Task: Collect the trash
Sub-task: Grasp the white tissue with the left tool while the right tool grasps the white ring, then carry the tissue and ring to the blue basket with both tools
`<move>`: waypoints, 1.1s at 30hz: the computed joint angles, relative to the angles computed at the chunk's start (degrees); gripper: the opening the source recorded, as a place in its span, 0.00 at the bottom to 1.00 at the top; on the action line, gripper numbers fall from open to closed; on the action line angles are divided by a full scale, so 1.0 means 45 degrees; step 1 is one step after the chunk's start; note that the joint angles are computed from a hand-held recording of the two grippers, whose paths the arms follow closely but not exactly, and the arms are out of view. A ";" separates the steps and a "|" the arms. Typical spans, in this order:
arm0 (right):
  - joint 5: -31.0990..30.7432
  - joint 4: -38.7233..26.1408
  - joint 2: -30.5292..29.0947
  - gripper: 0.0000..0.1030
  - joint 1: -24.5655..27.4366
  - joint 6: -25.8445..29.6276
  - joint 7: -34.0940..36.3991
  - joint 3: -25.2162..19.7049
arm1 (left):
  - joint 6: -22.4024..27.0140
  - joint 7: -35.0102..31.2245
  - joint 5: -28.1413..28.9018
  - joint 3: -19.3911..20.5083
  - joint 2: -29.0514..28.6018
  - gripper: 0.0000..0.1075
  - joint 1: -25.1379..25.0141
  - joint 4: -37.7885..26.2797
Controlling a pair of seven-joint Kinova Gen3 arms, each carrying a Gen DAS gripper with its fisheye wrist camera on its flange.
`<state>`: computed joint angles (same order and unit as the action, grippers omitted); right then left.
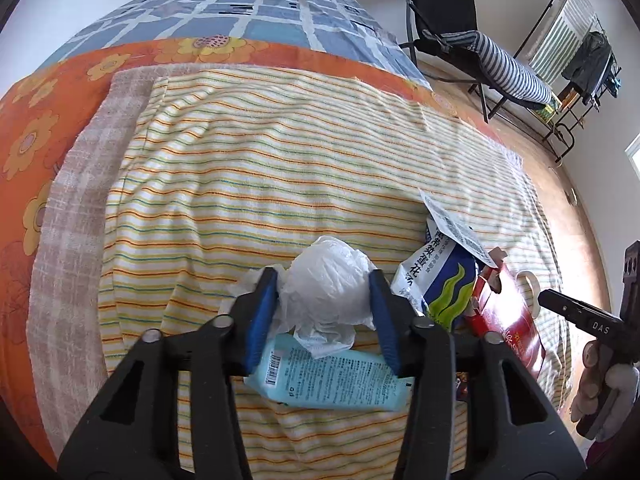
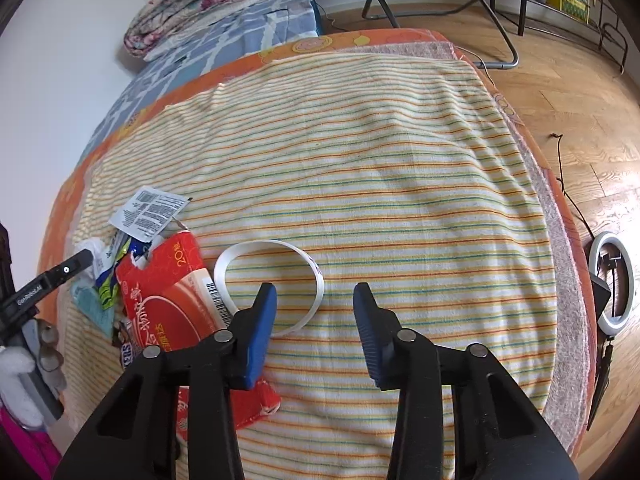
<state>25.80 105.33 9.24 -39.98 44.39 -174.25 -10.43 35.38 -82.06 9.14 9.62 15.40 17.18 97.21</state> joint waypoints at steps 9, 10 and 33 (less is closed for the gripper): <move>0.0050 -0.0236 0.0409 0.05 -0.0227 0.0384 0.0013 0.0213 | -0.0442 -0.0313 0.0565 0.0078 -0.0315 0.32 -0.0390 0.0304; 0.0078 -0.0191 0.0369 0.04 -0.0226 0.0354 -0.0036 0.0215 | -0.0454 -0.0386 0.0679 0.0097 -0.0356 0.32 -0.0463 0.0332; 0.2628 -0.0061 -0.1329 0.03 -0.0772 0.1890 -0.2949 -0.1229 | 0.0018 -0.1480 0.1913 -0.0027 -0.2683 0.32 -0.0865 0.1123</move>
